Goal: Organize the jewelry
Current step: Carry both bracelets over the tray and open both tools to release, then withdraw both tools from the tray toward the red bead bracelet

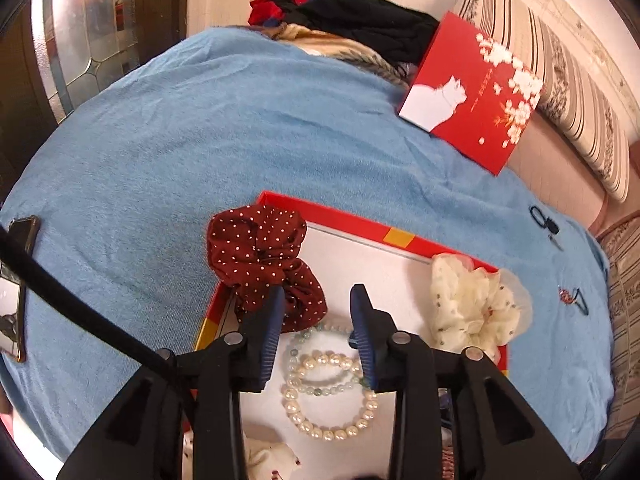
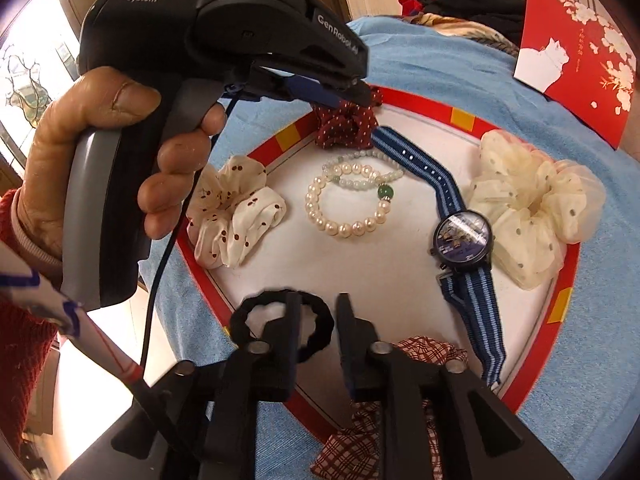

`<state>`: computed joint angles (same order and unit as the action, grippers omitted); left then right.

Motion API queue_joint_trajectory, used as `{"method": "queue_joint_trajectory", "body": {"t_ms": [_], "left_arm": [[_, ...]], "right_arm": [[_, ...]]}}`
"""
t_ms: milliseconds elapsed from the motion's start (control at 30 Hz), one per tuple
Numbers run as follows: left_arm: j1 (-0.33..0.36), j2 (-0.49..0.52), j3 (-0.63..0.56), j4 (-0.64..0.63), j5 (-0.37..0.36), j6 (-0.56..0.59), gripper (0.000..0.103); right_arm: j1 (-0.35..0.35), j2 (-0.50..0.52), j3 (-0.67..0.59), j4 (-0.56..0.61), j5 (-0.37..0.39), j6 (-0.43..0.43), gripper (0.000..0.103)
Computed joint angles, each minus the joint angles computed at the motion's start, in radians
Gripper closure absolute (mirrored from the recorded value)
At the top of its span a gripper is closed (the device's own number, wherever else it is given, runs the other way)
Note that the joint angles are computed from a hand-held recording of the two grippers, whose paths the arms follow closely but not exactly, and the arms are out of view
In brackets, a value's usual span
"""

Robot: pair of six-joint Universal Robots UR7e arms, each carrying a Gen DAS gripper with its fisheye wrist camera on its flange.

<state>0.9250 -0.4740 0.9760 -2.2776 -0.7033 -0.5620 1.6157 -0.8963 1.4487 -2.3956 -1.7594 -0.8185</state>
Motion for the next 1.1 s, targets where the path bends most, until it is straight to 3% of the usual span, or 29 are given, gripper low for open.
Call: {"method": "queue_joint_trajectory", "body": {"t_ms": [267, 467, 733, 1100], "left_arm": [[-0.072, -0.067, 0.119, 0.0, 0.097, -0.072, 0.061], [-0.137, -0.081, 0.174, 0.073, 0.176, -0.117, 0.058], [-0.215, -0.04, 0.177, 0.094, 0.183, -0.108, 0.053], [-0.298, 0.092, 0.053, 0.1, 0.149, -0.021, 0.048]], "right_arm": [[-0.003, -0.077, 0.043, -0.039, 0.06, -0.016, 0.063], [-0.033, -0.147, 0.067, -0.05, 0.069, 0.007, 0.057], [-0.103, -0.251, 0.112, -0.08, 0.056, 0.024, 0.056], [-0.209, -0.363, 0.14, -0.104, 0.059, 0.094, 0.053]]}}
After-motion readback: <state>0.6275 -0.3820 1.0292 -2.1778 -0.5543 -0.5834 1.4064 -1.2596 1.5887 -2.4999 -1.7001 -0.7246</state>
